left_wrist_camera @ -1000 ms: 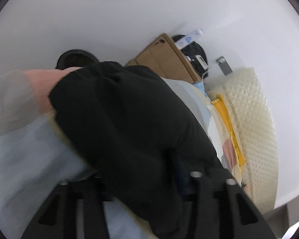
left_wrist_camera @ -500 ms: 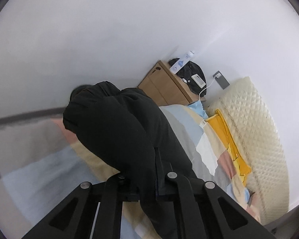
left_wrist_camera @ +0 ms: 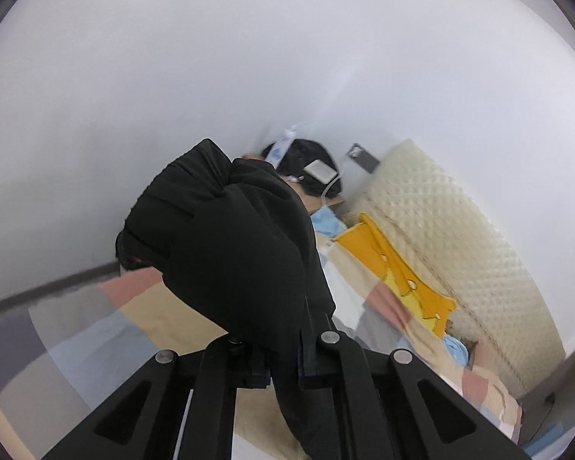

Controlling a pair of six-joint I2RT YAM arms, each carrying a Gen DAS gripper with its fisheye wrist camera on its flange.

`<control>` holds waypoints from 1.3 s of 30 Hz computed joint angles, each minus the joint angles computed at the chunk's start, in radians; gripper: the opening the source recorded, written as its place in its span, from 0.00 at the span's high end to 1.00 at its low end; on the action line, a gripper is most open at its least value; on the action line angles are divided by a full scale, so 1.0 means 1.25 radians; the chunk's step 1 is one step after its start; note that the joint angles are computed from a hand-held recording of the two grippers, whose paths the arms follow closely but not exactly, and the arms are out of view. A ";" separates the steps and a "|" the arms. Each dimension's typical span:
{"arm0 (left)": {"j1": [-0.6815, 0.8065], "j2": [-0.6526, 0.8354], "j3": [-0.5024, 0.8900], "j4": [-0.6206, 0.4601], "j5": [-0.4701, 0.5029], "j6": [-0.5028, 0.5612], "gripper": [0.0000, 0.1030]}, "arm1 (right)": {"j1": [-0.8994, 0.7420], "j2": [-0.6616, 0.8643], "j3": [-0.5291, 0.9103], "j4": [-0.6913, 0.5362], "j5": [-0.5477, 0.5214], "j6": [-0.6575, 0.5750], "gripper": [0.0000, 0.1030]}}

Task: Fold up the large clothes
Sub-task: 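Grasp the other sleeve cuff with the left tool and lift it, then fold the held sleeve with the left tool across the jacket body and release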

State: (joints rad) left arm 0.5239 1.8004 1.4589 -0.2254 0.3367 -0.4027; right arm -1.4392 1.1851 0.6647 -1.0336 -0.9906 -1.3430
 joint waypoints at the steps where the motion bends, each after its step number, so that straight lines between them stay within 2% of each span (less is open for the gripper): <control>1: -0.007 -0.019 0.002 -0.012 0.002 -0.006 0.92 | -0.009 0.012 0.006 -0.010 -0.001 -0.016 0.09; 4: -0.036 -0.097 -0.019 -0.028 0.004 -0.003 0.92 | -0.046 0.062 0.034 -0.070 -0.008 -0.094 0.09; 7: -0.084 -0.169 -0.025 -0.061 -0.028 0.005 0.92 | -0.097 0.130 0.083 -0.175 -0.023 -0.223 0.09; 12: -0.217 -0.242 -0.008 -0.119 -0.108 0.005 0.92 | -0.153 0.206 0.141 -0.281 -0.025 -0.329 0.08; 15: -0.327 -0.259 0.019 -0.155 -0.217 0.056 0.92 | -0.186 0.241 0.159 -0.315 -0.017 -0.382 0.05; 21: -0.547 -0.237 0.103 -0.198 -0.384 0.090 0.92 | -0.231 0.308 0.214 -0.397 -0.028 -0.463 0.01; 25: -0.695 -0.175 0.197 -0.240 -0.489 0.104 0.92 | -0.227 0.320 0.233 -0.383 -0.037 -0.449 0.00; 28: -0.778 -0.123 0.242 -0.238 -0.535 0.107 0.92 | -0.209 0.332 0.252 -0.364 -0.046 -0.431 0.00; 32: -0.883 -0.009 0.343 -0.259 -0.572 0.099 0.92 | -0.152 0.352 0.295 -0.311 -0.068 -0.356 0.00; 37: -0.979 0.163 0.508 -0.300 -0.587 0.146 0.92 | -0.123 0.397 0.352 -0.276 -0.091 -0.289 0.00; 39: -1.010 0.188 0.494 -0.264 -0.569 0.153 0.92 | -0.120 0.420 0.383 -0.256 -0.105 -0.258 0.00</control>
State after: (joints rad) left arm -0.7386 2.0352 2.0770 -0.5552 -0.3739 -0.2117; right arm -1.5888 1.7106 1.1431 -1.3536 -1.1220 -1.6651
